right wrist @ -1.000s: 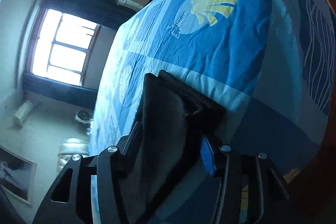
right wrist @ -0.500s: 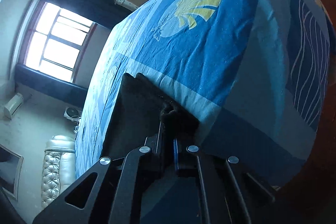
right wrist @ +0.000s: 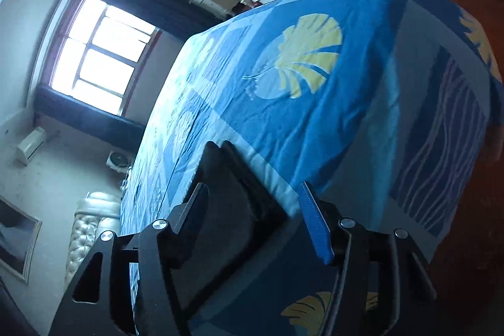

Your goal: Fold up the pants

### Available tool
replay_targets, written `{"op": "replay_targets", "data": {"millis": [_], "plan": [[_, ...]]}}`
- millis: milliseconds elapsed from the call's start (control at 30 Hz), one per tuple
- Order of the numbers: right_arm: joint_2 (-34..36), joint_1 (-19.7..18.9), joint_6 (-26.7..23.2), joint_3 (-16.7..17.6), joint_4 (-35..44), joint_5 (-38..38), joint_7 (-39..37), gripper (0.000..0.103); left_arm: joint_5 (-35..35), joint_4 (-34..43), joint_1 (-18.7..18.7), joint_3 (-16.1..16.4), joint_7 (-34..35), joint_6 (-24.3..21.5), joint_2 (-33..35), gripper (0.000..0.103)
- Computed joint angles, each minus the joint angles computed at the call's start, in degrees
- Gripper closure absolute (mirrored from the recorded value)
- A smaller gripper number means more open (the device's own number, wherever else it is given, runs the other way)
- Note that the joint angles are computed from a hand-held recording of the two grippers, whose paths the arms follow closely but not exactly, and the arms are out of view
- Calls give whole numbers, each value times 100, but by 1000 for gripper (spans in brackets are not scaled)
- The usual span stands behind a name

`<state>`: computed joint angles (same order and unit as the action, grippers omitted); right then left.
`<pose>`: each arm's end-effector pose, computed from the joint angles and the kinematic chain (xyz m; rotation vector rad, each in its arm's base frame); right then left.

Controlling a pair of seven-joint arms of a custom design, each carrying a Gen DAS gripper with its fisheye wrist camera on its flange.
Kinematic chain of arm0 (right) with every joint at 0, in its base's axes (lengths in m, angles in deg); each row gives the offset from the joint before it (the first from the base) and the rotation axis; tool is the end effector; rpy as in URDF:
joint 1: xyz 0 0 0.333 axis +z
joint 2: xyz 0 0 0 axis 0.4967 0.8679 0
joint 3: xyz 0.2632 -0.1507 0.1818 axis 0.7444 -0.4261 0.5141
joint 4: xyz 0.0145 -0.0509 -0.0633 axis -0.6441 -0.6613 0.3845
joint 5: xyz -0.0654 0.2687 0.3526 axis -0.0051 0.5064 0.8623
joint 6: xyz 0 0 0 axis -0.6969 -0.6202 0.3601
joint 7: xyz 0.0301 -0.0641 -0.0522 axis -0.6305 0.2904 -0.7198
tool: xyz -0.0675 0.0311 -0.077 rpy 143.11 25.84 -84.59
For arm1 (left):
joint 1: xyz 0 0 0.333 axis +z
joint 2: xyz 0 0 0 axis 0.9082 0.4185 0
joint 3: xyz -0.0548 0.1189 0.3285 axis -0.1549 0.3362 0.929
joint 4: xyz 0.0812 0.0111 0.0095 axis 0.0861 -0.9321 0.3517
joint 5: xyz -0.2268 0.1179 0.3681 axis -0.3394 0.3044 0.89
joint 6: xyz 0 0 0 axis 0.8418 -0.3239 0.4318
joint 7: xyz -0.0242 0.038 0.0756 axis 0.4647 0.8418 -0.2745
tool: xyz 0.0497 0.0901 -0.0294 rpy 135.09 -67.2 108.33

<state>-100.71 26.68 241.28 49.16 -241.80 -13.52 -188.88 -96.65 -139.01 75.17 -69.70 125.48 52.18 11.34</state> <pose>0.3557 0.1532 0.4648 -0.5313 2.1156 -0.2124 0.5515 0.1079 0.4892 -1.8587 2.2289 -0.9012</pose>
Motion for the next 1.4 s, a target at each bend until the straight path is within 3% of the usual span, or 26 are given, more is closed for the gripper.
{"op": "replay_targets", "data": {"millis": [100,233,300,367,400,467,533,567,633,800,1033,1167,1400], "plan": [[413,325,134,-495,132,-47,-446,40,-112,51,29,56,-57,-95,-35,25],[1216,1484,239,-1743,427,210,-1317,38,-168,110,76,104,2,-95,-97,25],[1410,1757,482,-1989,463,362,-1561,32,-137,125,94,110,55,-4,-110,25],[1587,2289,754,-2459,499,540,-1804,31,-63,171,126,116,36,79,-63,25],[1608,2405,621,-2531,565,559,-1912,32,-25,186,142,116,9,120,-35,25],[1591,2333,117,-2298,757,568,-2141,35,63,256,184,113,-91,189,62,25],[1762,2718,-360,-2508,1023,767,-2538,68,130,340,238,122,-228,193,172,25],[1856,2755,-479,-2503,1134,854,-2629,73,140,371,259,127,-261,173,207,25],[1888,2420,-754,-2115,1289,815,-2546,78,214,416,320,136,-347,156,277,25],[1763,1842,-695,-1505,1449,761,-2242,81,303,488,441,164,-341,108,349,25],[1930,1574,-1527,-963,2573,17,-2247,81,244,540,578,240,-134,73,344,25],[2323,1585,-1826,-746,3314,-550,-2096,81,206,535,648,274,-56,51,308,25],[3203,2104,-2434,-723,4462,-1244,-2162,81,210,552,772,364,203,-187,269,25]]}}
